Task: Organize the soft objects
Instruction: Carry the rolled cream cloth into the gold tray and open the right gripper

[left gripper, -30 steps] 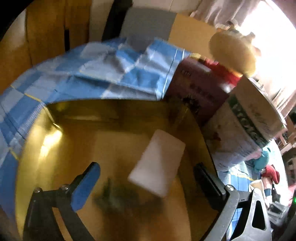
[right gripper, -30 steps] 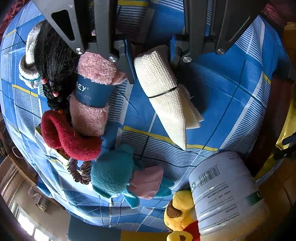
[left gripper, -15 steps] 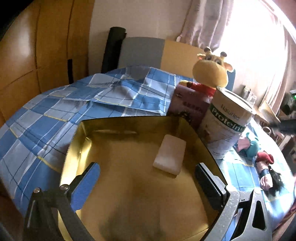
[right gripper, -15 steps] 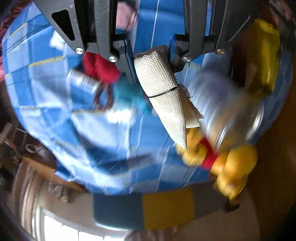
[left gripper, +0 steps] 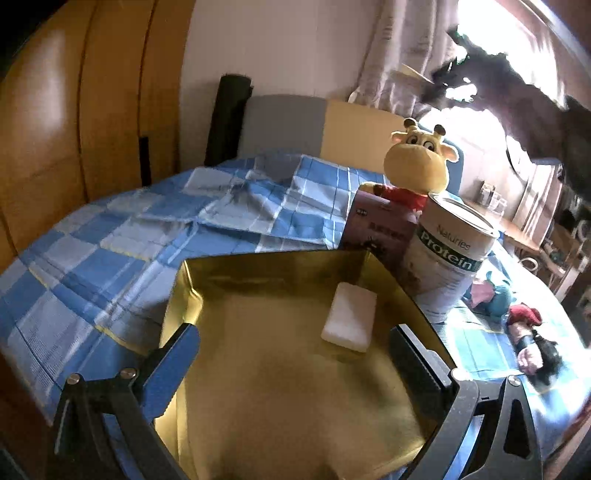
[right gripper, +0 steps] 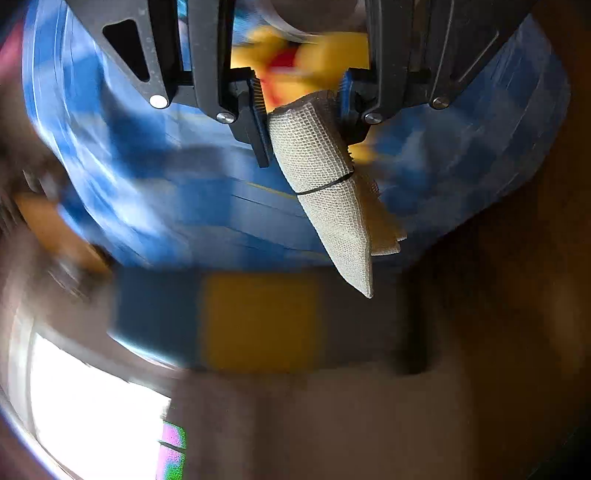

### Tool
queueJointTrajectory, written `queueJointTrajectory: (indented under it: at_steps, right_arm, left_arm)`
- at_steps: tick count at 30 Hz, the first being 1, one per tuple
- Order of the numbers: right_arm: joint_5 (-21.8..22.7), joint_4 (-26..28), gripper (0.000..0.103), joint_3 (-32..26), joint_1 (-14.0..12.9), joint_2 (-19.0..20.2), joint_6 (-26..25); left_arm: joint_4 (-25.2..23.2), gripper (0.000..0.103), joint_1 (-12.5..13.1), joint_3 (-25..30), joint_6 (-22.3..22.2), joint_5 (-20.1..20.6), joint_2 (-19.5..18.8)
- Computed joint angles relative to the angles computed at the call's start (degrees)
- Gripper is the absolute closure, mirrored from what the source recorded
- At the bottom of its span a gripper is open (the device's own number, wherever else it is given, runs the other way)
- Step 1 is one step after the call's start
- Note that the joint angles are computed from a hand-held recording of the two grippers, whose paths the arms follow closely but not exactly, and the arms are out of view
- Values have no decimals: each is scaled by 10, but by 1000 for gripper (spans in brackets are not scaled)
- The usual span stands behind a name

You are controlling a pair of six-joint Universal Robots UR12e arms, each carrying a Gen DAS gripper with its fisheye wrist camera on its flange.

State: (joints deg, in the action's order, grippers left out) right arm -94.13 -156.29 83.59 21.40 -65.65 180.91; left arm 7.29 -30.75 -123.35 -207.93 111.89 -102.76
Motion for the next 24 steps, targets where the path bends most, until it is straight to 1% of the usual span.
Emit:
queueJointTrajectory:
  at_steps: [1,2,4,6,8,9,12,14,17,18,20,22,24]
  right_arm:
    - [24,6,73,4,13,2,-38]
    - [40,12,73,10,23,2,-63]
    - [52,36,73,25,40,3,-96]
    - [55,75,73,45,60,6,-124]
    - [60,97,73,60,72,12,-141]
    - [54,105,73,68,78,17,-149]
    - [34,117,73,77,88,36,-144]
    - [17,120,72,73,93,52,-139]
    - [53,155,65,61,85,67,-107]
    - [55,151,61,64,85,69,-93]
    - [58,130,57,75,87,65,-82]
    - [64,116,33,88,86,56,-82]
    - [53,94,31,103,87,46,-88]
  left_arm:
    - [3,0,4,-4,-12,-10,2]
    - [6,0,9,-8,-27,-17,5]
    - [-6,0,14,-12,-57,-20,10]
    - [-26,0,20,-16,-86,-24,17]
    - [-33,0,21,-21,-101,-18,22]
    - [-35,0,22,-24,-105,-19,24]
    - [-39,0,21,-29,-110,-21,28]
    - [-45,0,17,-30,-112,-12,28]
    - [-61,0,11,-28,-116,2,28]
    - [-60,0,8,-28,-117,11,27]
    - [-52,0,5,-28,-113,21,26]
    - [-47,0,6,-30,-116,17,26]
    - [-48,0,8,-30,-123,10,26]
